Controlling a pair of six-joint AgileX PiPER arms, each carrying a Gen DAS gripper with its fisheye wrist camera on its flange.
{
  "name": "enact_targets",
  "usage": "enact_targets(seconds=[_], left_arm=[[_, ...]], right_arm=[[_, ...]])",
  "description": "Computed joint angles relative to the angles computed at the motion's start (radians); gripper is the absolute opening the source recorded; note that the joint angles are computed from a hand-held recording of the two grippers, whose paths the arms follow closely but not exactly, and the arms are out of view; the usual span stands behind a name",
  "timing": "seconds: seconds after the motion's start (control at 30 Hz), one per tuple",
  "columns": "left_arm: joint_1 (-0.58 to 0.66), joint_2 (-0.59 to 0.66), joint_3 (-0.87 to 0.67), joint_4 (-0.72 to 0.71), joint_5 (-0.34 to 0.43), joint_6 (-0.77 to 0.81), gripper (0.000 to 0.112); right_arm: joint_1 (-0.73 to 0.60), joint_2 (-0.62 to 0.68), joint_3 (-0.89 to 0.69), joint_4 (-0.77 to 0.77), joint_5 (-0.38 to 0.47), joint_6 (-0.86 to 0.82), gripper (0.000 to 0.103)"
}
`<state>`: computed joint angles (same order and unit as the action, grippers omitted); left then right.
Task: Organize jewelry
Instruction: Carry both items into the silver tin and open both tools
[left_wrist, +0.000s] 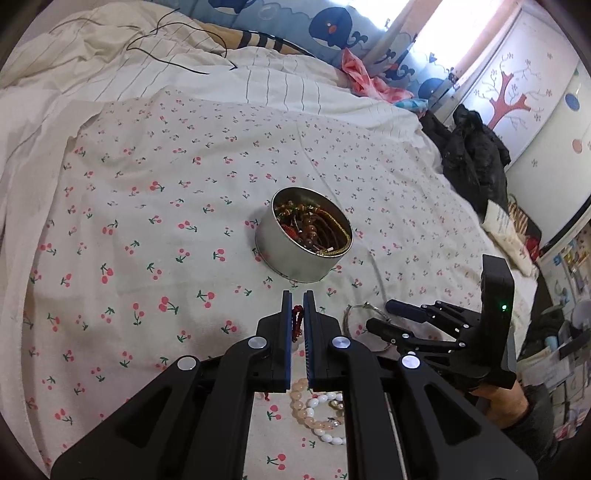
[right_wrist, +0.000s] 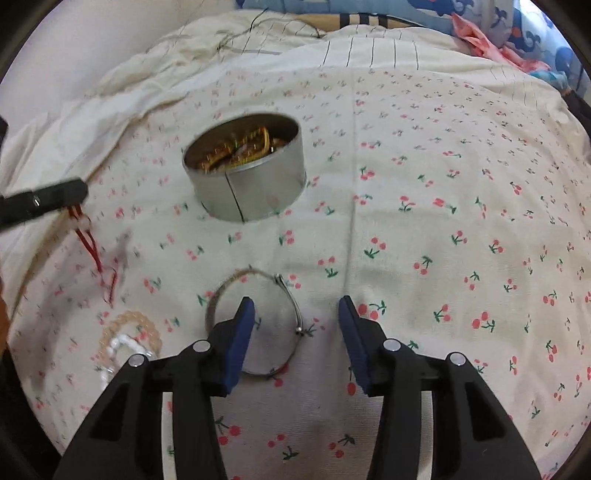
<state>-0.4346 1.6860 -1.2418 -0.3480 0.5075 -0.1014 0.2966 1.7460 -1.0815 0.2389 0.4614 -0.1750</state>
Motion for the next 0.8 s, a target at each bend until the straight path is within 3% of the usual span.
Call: enact_targets(seconds=[0.03,0.07,0.1,0.17,0.37,0.47,0.6,0.8], left_arm=[[-0.007,0.001,-0.003,0.029,0.001,-0.021,0.005],[-0.012,0.002,-0.006,0.048,0.002,-0.035,0.005],[-0.018,0.002,-0.007,0.062,0.001,-0.045,0.005],[-0.031,0.001,-0.012,0.111,0.0,-0.083,0.005],[-0.056,-0.03,-0.014,0.157,-0.026,-0.104,0.005],[-0.072,-0.04,-0.024,0.178,-0.038,-0.118,0.005],[-0.086,-0.034,-0.059,0.168,-0.057,-0.105,0.005],[-0.099,0.044,-0.192,0.173,-0.045,-0.101,0.005]], right_arm=[[0.012,0.006,-0.002,-0.052,-0.002,0.04,0.034],[0.021,0.012,-0.007,-0.069,-0.002,0.056,0.016],[0.015,0.01,-0.012,-0.052,0.006,0.037,0.007],[0.0,-0.007,0.0,-0.001,-0.001,-0.002,0.006],[-0.085,-0.092,0.046,0.399,-0.033,-0.32,0.006],[-0.09,-0.141,0.073,0.494,-0.084,-0.399,0.006],[-0.055,-0.168,0.073,0.41,-0.167,-0.318,0.006],[-0.026,-0.13,0.015,0.292,-0.218,-0.212,0.006]])
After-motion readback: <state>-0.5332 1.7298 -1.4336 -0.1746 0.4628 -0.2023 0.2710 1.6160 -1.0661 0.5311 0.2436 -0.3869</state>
